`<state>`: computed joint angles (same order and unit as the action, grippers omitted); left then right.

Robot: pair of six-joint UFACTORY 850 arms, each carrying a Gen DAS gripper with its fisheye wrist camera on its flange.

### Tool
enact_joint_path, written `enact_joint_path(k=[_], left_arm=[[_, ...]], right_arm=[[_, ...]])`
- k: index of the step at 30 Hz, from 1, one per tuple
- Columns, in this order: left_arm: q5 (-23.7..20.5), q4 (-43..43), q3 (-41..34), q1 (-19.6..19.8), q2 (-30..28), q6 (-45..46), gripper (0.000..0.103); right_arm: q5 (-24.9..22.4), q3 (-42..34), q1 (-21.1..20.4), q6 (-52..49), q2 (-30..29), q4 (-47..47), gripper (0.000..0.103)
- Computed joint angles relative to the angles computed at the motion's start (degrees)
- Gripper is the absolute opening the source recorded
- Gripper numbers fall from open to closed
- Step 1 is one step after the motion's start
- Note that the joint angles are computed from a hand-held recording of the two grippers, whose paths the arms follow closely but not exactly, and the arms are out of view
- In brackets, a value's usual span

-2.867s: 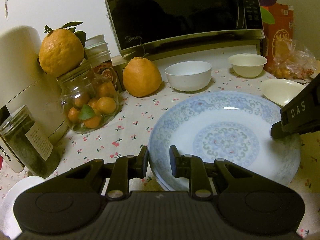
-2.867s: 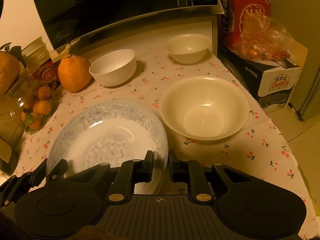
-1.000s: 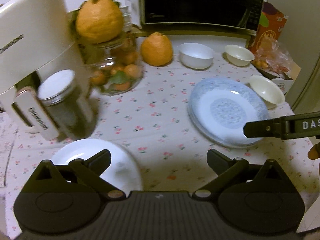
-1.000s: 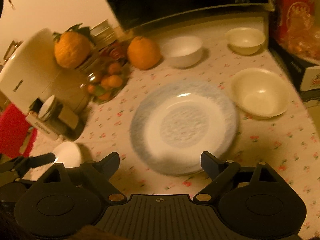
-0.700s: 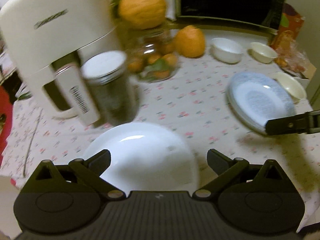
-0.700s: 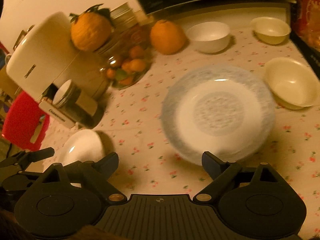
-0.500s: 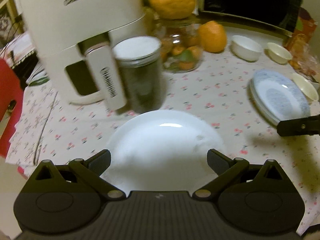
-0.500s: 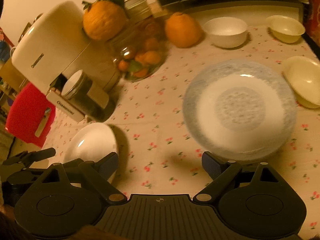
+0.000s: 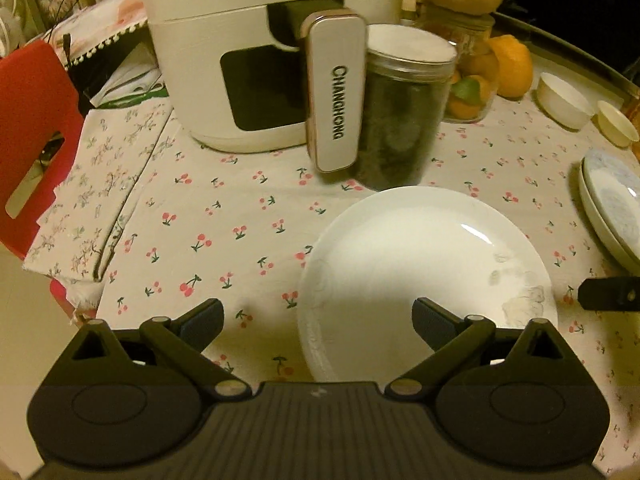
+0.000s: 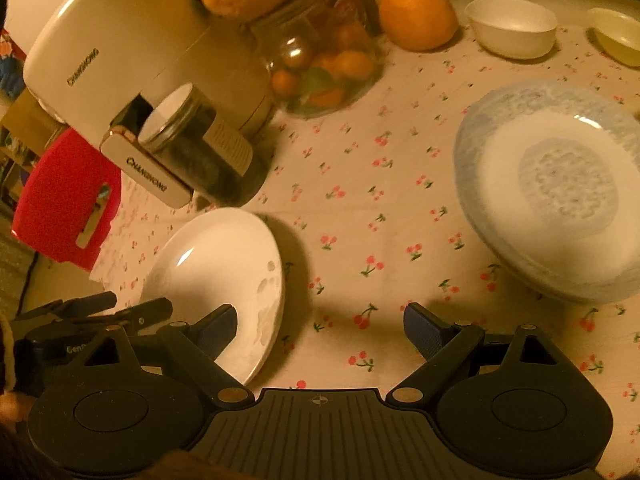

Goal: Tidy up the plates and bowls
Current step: 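Move the left gripper to the rim of the white plate by the jar, then close the left gripper on the white plate rim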

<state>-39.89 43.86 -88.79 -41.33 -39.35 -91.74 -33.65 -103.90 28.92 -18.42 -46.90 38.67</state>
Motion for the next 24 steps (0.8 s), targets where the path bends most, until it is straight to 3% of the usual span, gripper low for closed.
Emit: enact_joint_path(k=[7,24], left_arm=[[4.56,-1.14,2.5,0.9,1.2,-2.01,0.086],[4.41,-3.63,1.79,0.72,0.36,2.31,0.053]], right_arm=[[-0.45,-0.95,0.54,-1.35,-1.44,3.21,0.092],[0.5,-2.0,2.26,-4.22,-3.18,7.49,0.091]])
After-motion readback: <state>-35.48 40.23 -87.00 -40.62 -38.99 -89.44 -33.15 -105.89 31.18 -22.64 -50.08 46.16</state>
